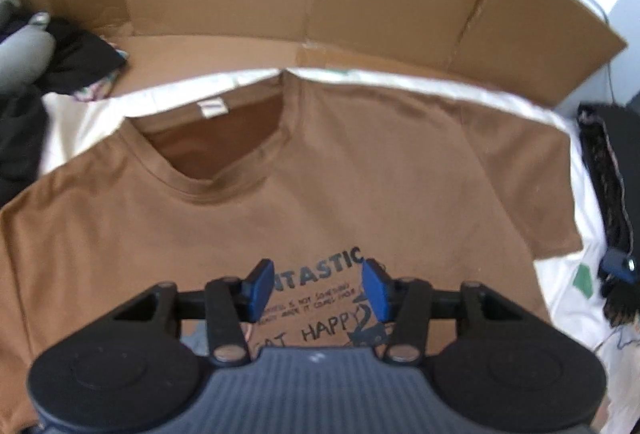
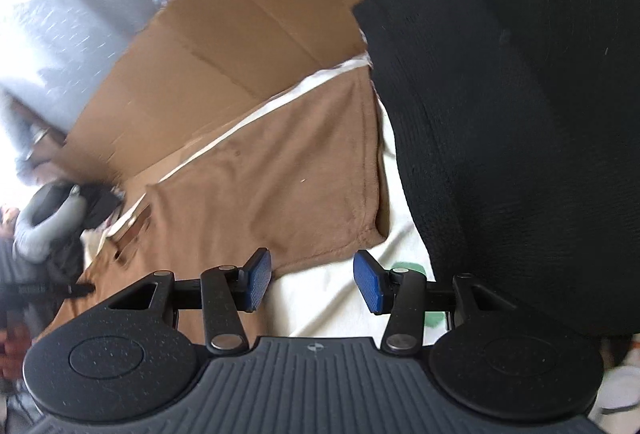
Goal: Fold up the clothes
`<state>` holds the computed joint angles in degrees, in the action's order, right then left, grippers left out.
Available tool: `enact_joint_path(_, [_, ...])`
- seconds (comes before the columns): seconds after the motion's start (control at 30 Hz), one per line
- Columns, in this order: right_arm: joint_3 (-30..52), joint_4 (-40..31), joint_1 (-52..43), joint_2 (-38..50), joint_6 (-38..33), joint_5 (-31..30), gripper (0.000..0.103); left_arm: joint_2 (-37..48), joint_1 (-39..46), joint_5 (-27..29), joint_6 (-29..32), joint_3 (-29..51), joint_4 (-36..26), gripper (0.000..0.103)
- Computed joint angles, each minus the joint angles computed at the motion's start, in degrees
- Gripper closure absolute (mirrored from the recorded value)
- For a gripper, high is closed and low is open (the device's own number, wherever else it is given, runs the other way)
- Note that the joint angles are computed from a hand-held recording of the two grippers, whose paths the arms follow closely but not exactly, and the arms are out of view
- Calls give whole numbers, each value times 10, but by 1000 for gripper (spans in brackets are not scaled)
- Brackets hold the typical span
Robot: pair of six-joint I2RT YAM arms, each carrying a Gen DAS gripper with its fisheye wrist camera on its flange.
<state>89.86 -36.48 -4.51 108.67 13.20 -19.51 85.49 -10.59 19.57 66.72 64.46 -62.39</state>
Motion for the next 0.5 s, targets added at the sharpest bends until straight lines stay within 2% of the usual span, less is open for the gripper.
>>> enact_joint_path(0.17, [-9,46,9,40,59,24,50,-10,-34,0,-2,-46,19,59])
enact_joint_path(0.5, [-61,155,20,54,150,62,52,-61,-113,10,-15,-147,59,59])
